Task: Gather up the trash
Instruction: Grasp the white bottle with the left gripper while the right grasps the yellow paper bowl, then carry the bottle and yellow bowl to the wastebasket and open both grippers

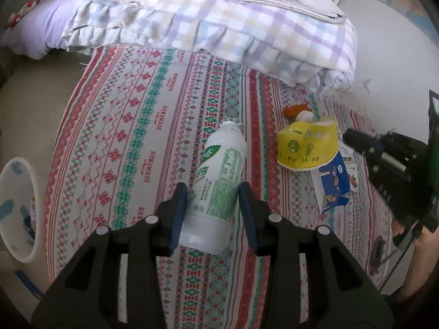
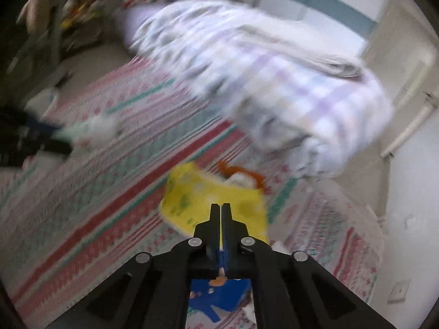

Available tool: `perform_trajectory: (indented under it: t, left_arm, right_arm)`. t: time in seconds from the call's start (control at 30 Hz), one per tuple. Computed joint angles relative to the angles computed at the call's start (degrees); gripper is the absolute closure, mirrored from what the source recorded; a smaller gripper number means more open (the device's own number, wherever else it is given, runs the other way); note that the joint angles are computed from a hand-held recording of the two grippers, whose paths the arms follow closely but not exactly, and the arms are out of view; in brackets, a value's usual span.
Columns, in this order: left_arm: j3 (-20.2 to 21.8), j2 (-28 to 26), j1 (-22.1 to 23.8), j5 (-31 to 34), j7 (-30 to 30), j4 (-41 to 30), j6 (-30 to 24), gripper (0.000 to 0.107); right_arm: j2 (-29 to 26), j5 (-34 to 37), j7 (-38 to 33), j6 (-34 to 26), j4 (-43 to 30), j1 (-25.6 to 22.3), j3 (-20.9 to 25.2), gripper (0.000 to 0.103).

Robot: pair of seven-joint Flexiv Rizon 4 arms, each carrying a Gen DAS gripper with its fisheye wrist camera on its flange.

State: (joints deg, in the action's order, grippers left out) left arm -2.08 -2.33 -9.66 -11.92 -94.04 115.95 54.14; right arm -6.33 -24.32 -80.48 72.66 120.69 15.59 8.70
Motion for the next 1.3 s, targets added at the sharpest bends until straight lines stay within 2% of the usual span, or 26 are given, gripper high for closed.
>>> perform_trajectory:
  t: [0.03,0.07,0.1,0.13,0.17,0.33,0.43,0.47,0.5,0.53,0.57,0.6,0.63,0.67,0.83,0.93,1.07,1.3]
  left_arm:
    - [0.11,0.28,0.03,-0.16,0.07,0.39,0.17,0.066]
    - [0.22,0.71,0.03,-0.25,-0.04,0.89,0.36,0.066]
    - [0.35,1.27,0.02,-0.55,-0.19,1.62,0.62,0.066]
    - [0.59,2.06,0.06,-1.19,-0.38,2.68,0.77,0.066]
    - [0.75,2.69,0.12,-1.58,-0.83,3.45,0.71,0.066]
    - [1.52,5.45,0.76,-2.6,-2.63,6.79,1.23,0.066]
    - [1.77,6.67,1.3,-1.34,-2.98,7.9,1.67,0.066]
    - [1.9,6.78,1.48,-1.64,-2.81,8.15,1.57,0.066]
    - [2.05,6.9,1.58,-2.39,-2.55,8.49,1.6,0.066]
    - [2.2,6.9,1.71,-3.27,-2.22,8.7,1.63,0.066]
    - [2.38,6.99,1.85,-4.2,-1.93,8.96,1.79,0.066]
    - [2.48,7.13,1.92,-4.95,-1.54,9.23,2.14,0.066]
    - [2.51,7.26,1.95,-5.54,-1.12,9.44,2.54,0.066]
    - [2.55,7.35,1.95,-6.24,-0.57,9.59,3.01,0.066]
    - [2.76,8.24,1.83,-9.16,1.25,10.6,3.84,0.066]
    - [3.06,9.11,1.94,-10.22,1.52,11.33,4.48,0.066]
    - [3.51,10.25,2.82,-8.98,0.49,11.84,5.35,0.066]
    - [6.39,13.4,3.03,-17.17,4.23,15.22,7.69,0.066]
  right_arm:
    - [-0.33,2.46,-0.92,-0.2,-0.89,-0.3,0.4,0.089]
    - [-0.52,6.26,-3.77,-0.9,-1.83,-0.82,1.32,0.071]
    - [-0.85,6.66,-4.68,-0.55,-1.93,-0.81,1.26,0.037]
    - [-1.25,3.34,-2.95,0.46,-1.41,-0.18,0.13,0.022]
    - [-1.49,-3.29,0.13,2.77,0.17,0.78,-1.82,0.014]
    - [-3.35,-12.34,-0.9,1.75,0.03,2.4,-2.29,0.015]
    - [-4.88,-24.0,-0.4,-2.19,-1.0,4.5,-4.43,0.017]
    - [-5.55,-24.49,-2.49,-4.77,-1.97,4.77,-3.89,0.029]
    - [-6.49,-21.88,-6.08,-9.35,-3.85,4.91,-2.42,0.042]
    - [-6.67,-22.49,-5.93,-11.6,-4.54,5.53,-2.72,0.048]
    - [-6.65,-21.41,-6.69,-12.89,-5.37,5.49,-2.34,0.059]
    - [-6.27,-17.9,-8.21,-13.19,-6.19,4.93,-1.4,0.07]
    - [-5.79,-13.44,-10.05,-13.21,-7.01,4.26,-0.35,0.074]
    - [-5.09,-7.7,-12.21,-13.47,-8.04,3.06,1.32,0.083]
    - [-1.55,-1.45,-13.97,-13.82,-7.22,2.87,1.7,0.086]
    - [0.18,0.67,-12.39,-12.66,-6.2,2.96,2.04,0.086]
    - [1.56,4.92,-6.5,-8.22,-5.88,3.04,2.39,0.086]
    - [3.08,14.79,-1.3,-5.32,-8.23,4.56,4.51,0.086]
